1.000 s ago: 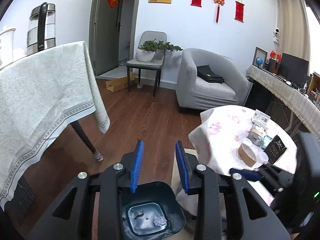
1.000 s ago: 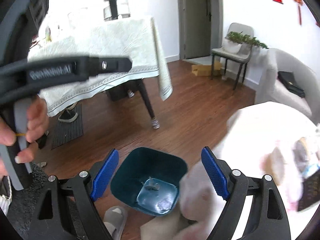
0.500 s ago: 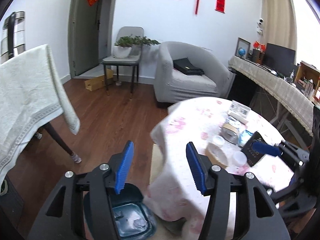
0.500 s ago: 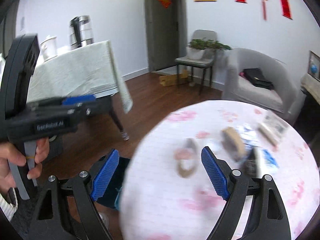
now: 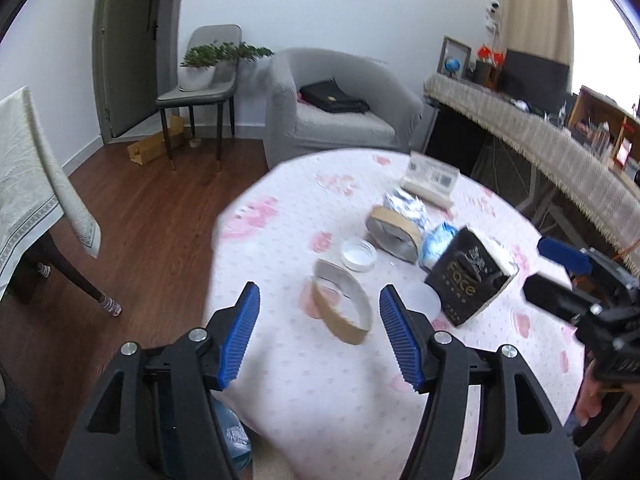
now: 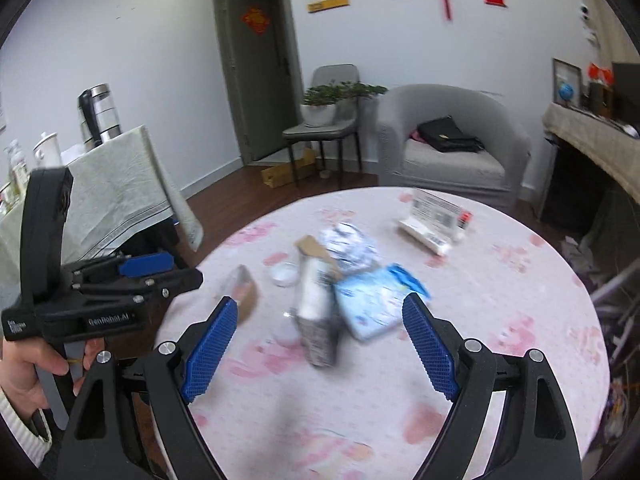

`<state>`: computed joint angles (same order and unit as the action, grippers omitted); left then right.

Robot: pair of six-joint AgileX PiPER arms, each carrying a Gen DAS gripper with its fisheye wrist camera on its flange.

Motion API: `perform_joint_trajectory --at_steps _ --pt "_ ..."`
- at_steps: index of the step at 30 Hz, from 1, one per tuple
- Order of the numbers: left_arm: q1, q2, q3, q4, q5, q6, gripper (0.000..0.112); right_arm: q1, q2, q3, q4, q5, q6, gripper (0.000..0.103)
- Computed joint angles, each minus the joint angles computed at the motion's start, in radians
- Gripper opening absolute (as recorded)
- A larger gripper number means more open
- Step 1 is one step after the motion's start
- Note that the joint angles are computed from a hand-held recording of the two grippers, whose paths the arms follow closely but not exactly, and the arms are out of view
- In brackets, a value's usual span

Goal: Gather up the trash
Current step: 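Move the left gripper to the empty tape roll and close on it, then lift the tape roll with the left gripper while the right gripper grasps the tissue pack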

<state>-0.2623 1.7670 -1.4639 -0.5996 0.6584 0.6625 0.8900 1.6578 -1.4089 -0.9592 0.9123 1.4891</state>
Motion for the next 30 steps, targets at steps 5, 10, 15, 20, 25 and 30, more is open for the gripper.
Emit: perform_joint_trajectory --at_steps 5,10,15,20,25,30 --pt "-0.067 0.036 0.001 0.124 -0.052 -0.115 0.066 -0.005 -0.071 0.096 -0.008 -0.008 0.057 0.081" --pt "-0.099 0.068 -0.01 0.221 -0.068 -0.229 0.065 -0.002 -0.116 0.152 -0.025 -0.015 0.084 0.081" --pt "-0.108 0.102 -0.042 0.253 -0.06 -0.303 0.056 -0.003 -0.137 0.18 -0.015 -0.026 0.076 0.074" --pt "-0.104 0.11 -0.056 0.243 -0.065 -0.328 0.049 0.0 -0.137 0.183 -0.002 -0.035 0.057 0.07" --pt "-0.106 0.096 -0.041 0.227 -0.082 -0.297 0.037 -0.009 -0.102 0.145 0.023 -0.061 0.012 0.066" --pt "-0.095 0.087 -0.028 0.205 -0.072 -0.242 0.034 -0.023 -0.054 0.089 0.052 -0.09 -0.032 0.064"
